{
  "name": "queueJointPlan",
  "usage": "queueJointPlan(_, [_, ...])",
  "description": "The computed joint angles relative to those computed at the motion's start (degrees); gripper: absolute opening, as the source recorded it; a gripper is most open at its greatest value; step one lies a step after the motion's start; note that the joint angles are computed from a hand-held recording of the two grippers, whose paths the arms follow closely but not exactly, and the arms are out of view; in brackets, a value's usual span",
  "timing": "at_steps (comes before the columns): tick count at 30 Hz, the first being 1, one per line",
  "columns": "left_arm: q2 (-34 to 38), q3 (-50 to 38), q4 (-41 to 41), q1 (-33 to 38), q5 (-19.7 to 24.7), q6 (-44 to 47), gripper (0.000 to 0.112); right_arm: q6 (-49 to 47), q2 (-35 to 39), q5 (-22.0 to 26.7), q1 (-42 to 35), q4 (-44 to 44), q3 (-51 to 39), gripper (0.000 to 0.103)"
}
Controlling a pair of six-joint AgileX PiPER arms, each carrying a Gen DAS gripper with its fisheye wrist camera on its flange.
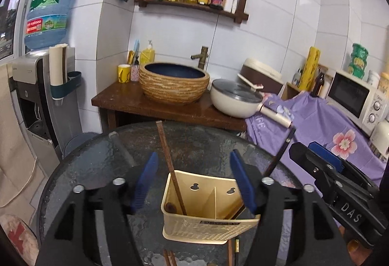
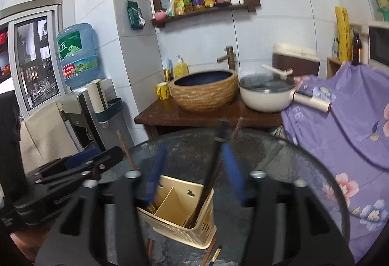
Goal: Organize utensils
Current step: 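Open the right tool to drop the black chopstick while the left tool releases the brown chopstick, then move the right tool back to the black chopsticks while the left tool returns to the brown chopsticks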
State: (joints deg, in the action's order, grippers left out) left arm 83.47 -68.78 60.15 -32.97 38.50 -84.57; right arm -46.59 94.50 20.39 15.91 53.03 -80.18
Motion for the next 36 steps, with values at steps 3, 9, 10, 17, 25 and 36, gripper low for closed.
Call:
queueJointPlan(3, [-4.86,5.75,6.68,-3.61,2.41,-8.64,0.092,-8.46,-4.16,-1.51,-0.18,6.39,5.02,0.058])
queueJointPlan(9, [-10.89,16.93,6.32,-8.49,6.11,-16.72,0.096,-19.38,-12.92,-3.12,-0.17,13.53,18.88,0.069])
queueJointPlan(10, [-11.26,18.56,5.59,-9.03,6.42,-17.5,0.096,-19.15,-13.3,-2.88,-0.24,12.67,20.33,0.069])
queueJointPlan(17, [-8.38,29.26,6.0,-15.54,8.23,-26.68,0.096,3.95,-9.97,-8.56,4.76,-13.3,30.44,0.069])
queueJointPlan(25, [-2.68,32.76,3.24,-17.36,5.36,-28.65,0.074,13.34,-4.34,-11.96,5.49,-18.41,36.81,0.063])
queueJointPlan(36, [0.36,33.3,3.11,-17.17,-0.99,-29.05,0.051,16.71,-1.78,-11.41,6.53,-18.82,37.14,0.054])
